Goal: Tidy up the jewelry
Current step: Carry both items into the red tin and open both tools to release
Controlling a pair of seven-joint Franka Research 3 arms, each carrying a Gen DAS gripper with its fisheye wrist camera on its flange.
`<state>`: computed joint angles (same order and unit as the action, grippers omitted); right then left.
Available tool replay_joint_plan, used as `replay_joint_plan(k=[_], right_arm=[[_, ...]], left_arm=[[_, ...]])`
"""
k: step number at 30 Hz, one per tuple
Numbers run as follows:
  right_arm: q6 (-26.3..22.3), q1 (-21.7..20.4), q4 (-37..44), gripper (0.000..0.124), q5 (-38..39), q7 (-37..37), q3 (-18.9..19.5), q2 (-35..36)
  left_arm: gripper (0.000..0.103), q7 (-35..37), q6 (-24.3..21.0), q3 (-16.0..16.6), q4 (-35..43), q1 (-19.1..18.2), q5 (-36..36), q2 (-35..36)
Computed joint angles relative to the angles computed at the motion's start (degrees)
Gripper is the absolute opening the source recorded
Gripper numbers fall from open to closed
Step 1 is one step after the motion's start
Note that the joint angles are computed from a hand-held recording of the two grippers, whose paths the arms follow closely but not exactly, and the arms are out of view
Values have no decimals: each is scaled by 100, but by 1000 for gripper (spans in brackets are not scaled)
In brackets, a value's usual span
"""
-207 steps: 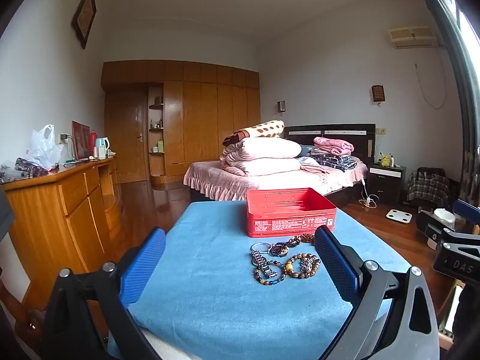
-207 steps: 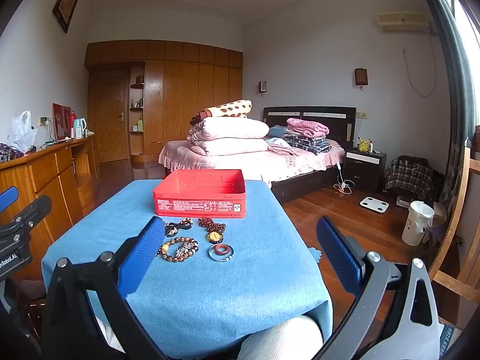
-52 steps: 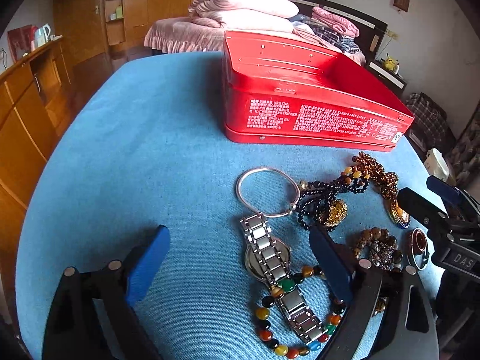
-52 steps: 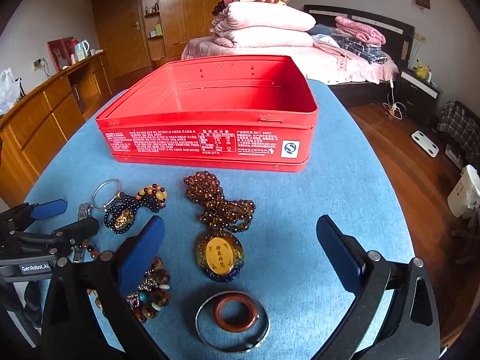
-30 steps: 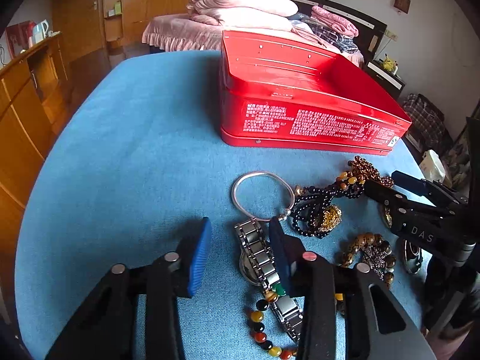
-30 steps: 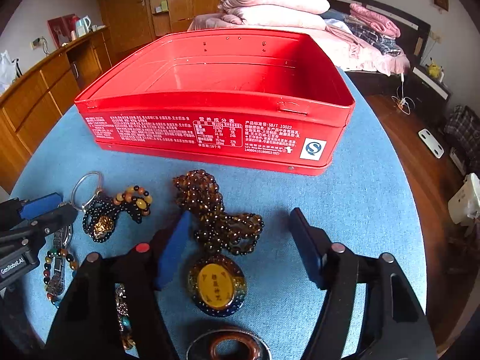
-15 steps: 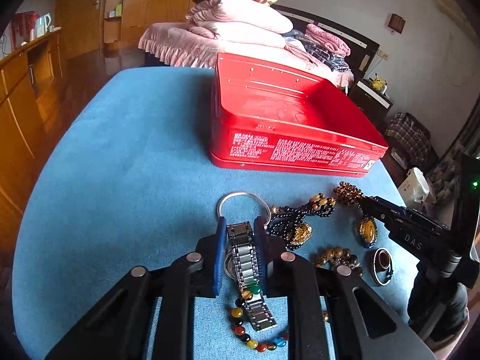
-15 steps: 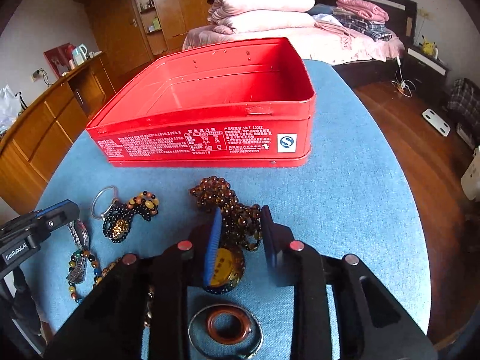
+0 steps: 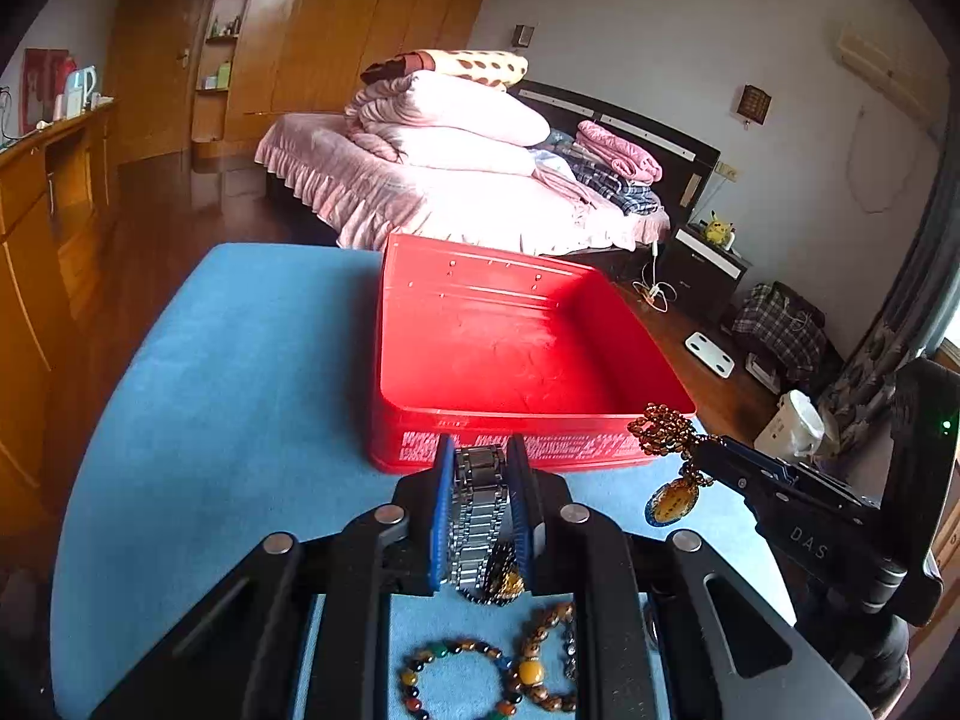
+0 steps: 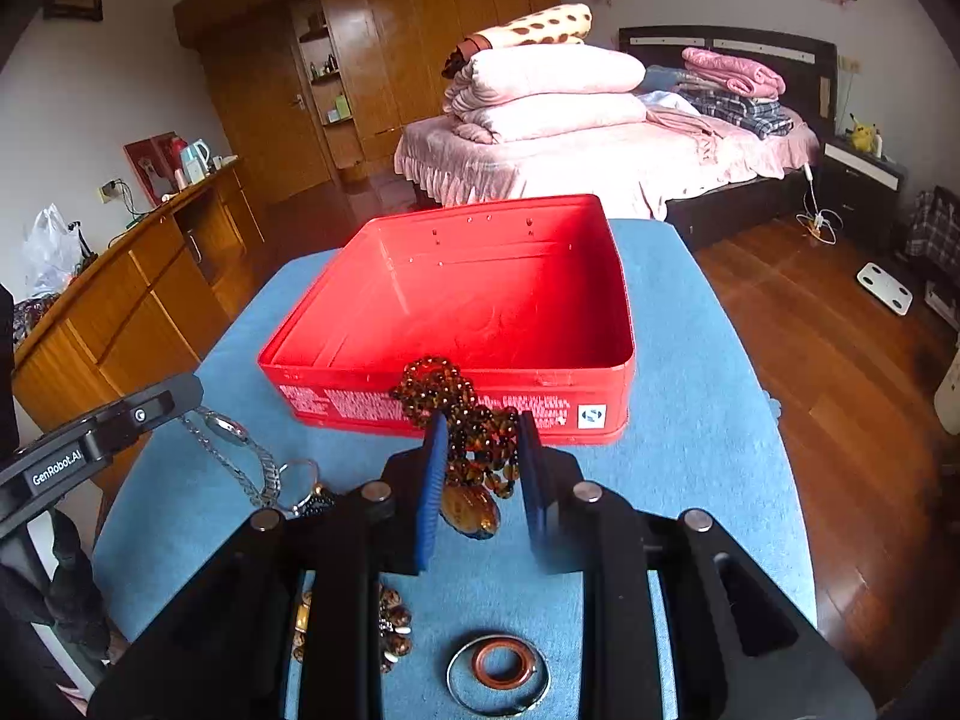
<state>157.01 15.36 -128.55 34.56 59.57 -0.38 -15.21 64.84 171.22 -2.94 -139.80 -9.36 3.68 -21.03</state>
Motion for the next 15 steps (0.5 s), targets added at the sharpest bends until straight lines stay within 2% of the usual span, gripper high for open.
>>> replay_joint_plan(k=[4,8,10,11,12,15], right_arm=[[70,1,384,22,-5,43,11,257],[89,-33,910,22,-14,83,51,673],[147,-97,1246,22,-212,273,124,1009],[162,-124,1419,22,-312,368,153,1185],[162,-146,1546,22,-380,433,176,1322],[26,-196,2041,22,-669,694,236,1850]], left_arm=[[17,119,244,110,340,-106,-125,267],[16,124,456,67,835,-19,-108,669],[11,271,608,157,1042,-105,-232,888],[11,174,647,30,1152,56,-103,1008],[11,132,666,-27,1306,139,-35,1172],[11,722,440,152,1768,-80,-678,1653]])
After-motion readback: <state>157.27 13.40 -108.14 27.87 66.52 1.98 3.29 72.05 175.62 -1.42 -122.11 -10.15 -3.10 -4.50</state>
